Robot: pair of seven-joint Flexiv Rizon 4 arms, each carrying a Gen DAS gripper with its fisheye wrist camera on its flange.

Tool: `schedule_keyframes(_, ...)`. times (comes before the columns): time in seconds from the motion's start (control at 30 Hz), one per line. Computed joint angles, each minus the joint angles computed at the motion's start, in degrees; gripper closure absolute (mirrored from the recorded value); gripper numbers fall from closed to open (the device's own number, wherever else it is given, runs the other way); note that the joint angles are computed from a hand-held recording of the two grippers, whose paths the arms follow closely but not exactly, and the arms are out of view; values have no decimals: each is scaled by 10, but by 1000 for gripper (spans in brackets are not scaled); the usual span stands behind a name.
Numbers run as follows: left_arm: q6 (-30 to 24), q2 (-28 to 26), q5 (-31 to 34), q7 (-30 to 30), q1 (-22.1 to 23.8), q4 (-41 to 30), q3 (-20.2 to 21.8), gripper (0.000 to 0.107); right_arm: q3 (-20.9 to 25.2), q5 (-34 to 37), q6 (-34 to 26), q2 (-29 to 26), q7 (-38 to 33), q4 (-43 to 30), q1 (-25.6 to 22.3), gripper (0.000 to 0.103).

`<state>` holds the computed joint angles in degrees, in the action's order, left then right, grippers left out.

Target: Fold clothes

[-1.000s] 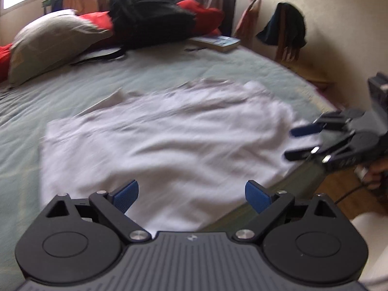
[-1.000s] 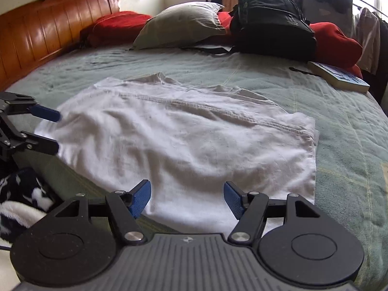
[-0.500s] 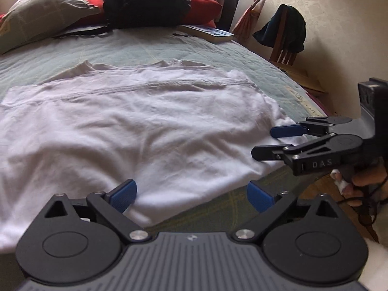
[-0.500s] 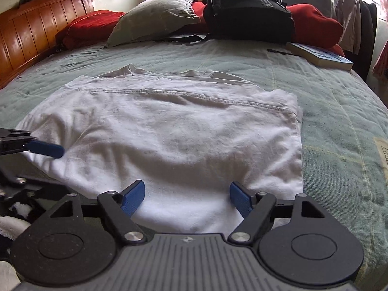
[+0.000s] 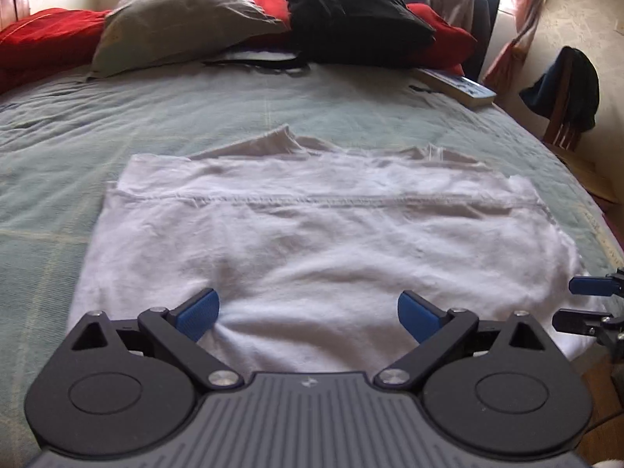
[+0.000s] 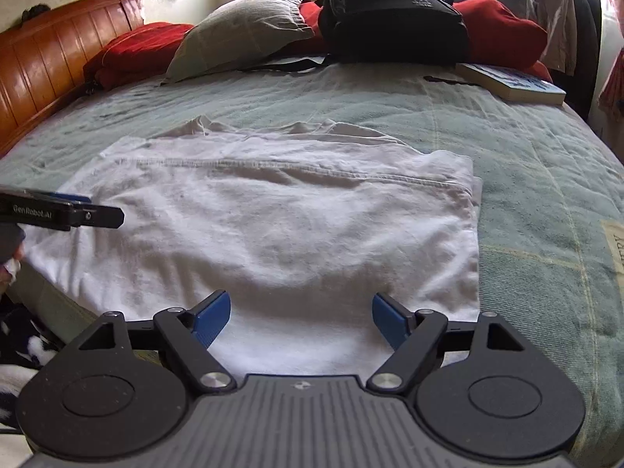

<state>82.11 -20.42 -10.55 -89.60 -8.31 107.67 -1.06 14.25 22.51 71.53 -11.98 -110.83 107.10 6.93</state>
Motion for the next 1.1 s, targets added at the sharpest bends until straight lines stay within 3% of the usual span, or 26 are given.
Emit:
schedule_keyframes(0.07, 3, 10, 5, -4, -3, 2, 5, 8, 21, 70, -33, -1, -40, -36, -26, 11)
schedule_keyframes(0.1, 12, 15, -12, 7, 11, 11, -13, 8, 33, 121, -59, -4, -72, -63, -42, 9)
schedule_keyframes(0.2, 40, 20, -118, 91, 90, 47, -126, 8, 43, 247, -155, -20, -140, -135, -72, 3)
schedule_keyframes(0.27, 47, 16, -177, 134, 108, 59, -161, 8, 37, 281, -208, -37, -147, -167, -71, 2)
schedule_keyframes(0.33, 39, 9, -160, 108, 95, 54, -136, 8, 23, 285, -219, -49, -135, -179, -56, 2)
schedule_keyframes(0.43, 46, 26, -248, 177, 117, 78, -166, 8, -7, 220, -183, -58, -59, -162, -22, 3)
schedule_keyframes(0.5, 15, 43, -197, 136, 108, 74, -125, 9, -18, 186, -149, -57, -20, -143, -16, 3)
schedule_keyframes(0.53, 8, 51, -209, 146, 106, 76, -118, 9, -14, 190, -147, -55, -17, -143, -25, 3)
schedule_keyframes(0.57, 11, 60, -251, 184, 115, 83, -130, 9, -11, 196, -150, -53, -16, -145, -34, 1)
schedule_keyframes(0.63, 12, 76, -417, 318, 153, 98, -198, 8, -6, 198, -148, -52, -12, -151, -39, 0)
schedule_keyframes(0.67, 4, 79, -466, 357, 165, 98, -218, 8, -3, 195, -145, -54, -14, -156, -37, 0)
schedule_keyframes(0.77, -34, 64, -466, 340, 157, 87, -195, 8, 7, 187, -146, -64, -20, -174, -29, 0)
schedule_keyframes(0.83, -59, 54, -405, 278, 134, 84, -148, 9, 13, 179, -152, -71, -21, -186, -23, 0)
schedule_keyframes(0.9, -51, 66, -461, 329, 132, 100, -155, 8, 17, 170, -157, -76, -26, -192, -18, 0)
schedule_keyframes(1.0, -76, 91, -450, 323, 117, 107, -121, 8, 20, 157, -156, -79, -35, -196, -14, 0)
schedule_keyframes(1.1, -69, 99, -500, 367, 105, 104, -108, 8, 31, 175, -168, -87, -55, -215, -22, 0)
